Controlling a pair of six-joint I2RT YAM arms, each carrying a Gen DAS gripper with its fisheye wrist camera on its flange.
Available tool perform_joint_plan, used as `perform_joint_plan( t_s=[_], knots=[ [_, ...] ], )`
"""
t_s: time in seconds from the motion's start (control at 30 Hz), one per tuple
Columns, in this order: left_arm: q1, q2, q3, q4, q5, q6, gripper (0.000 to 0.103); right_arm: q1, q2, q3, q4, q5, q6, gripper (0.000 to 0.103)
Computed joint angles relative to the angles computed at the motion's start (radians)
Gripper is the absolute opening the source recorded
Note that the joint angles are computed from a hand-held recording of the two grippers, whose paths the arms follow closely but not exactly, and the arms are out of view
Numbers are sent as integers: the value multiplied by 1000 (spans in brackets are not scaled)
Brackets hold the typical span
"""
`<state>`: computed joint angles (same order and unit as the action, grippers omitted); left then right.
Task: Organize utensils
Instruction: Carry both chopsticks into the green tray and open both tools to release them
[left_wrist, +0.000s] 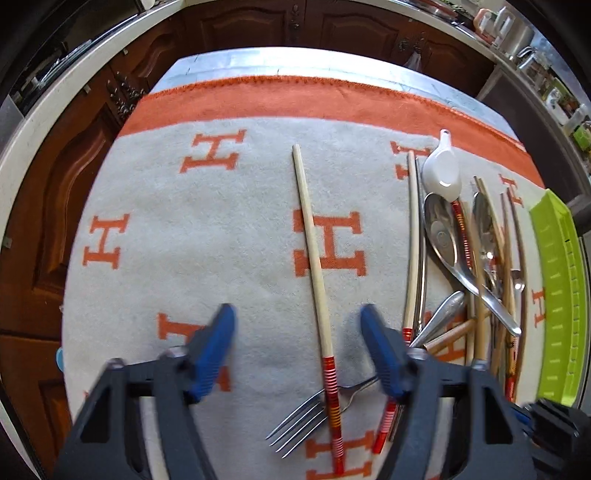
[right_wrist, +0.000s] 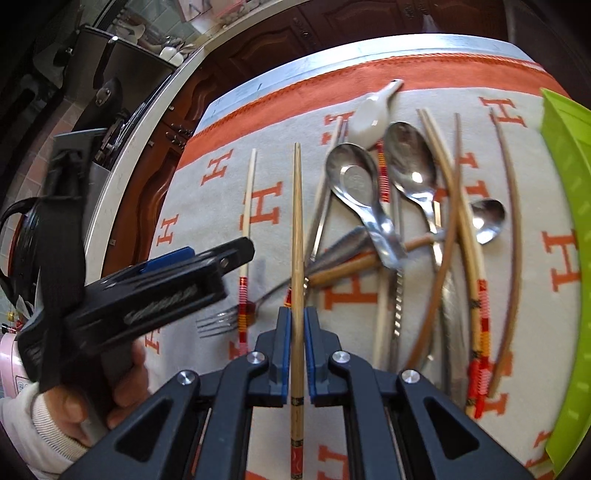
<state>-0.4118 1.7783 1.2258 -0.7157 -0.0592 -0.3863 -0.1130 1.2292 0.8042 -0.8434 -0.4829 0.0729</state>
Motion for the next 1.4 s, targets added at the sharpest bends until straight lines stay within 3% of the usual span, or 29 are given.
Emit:
perform_joint_plan(
  t_s=[0.07, 0.13, 0.37, 0.6, 0.83, 1.1, 1.27, 1.4],
  knots=[
    [-44, -17, -33, 50, -83, -13, 30, -46, -28, -6, -35, -12, -29, 6],
    [-57, -27, -50, 75, -79, -25, 4, -97, -51, -9, -72, -28, -67, 6],
    [-81, -92, -67, 45, -65, -106, 3, -297, -112, 8, -230, -80, -258, 6],
    [-224, -225, 6, -83, -53, -233, 3, -564, -80, 112, -451, -144, -569, 6],
    [-447, -121, 207, -137, -13, -357, 4, -841, 67, 270, -610, -143, -851, 7],
    [-587, 209, 617, -209, -2, -369, 4, -984, 280, 466, -590, -76, -920, 7],
    [-627, 400, 900, -326, -11, -375, 4, -961, 372, 530, -502, -24, -891, 7],
    [-629, 482, 1008, -374, -10, -364, 4, -929, 428, 553, -432, 18, -857, 7]
  ],
)
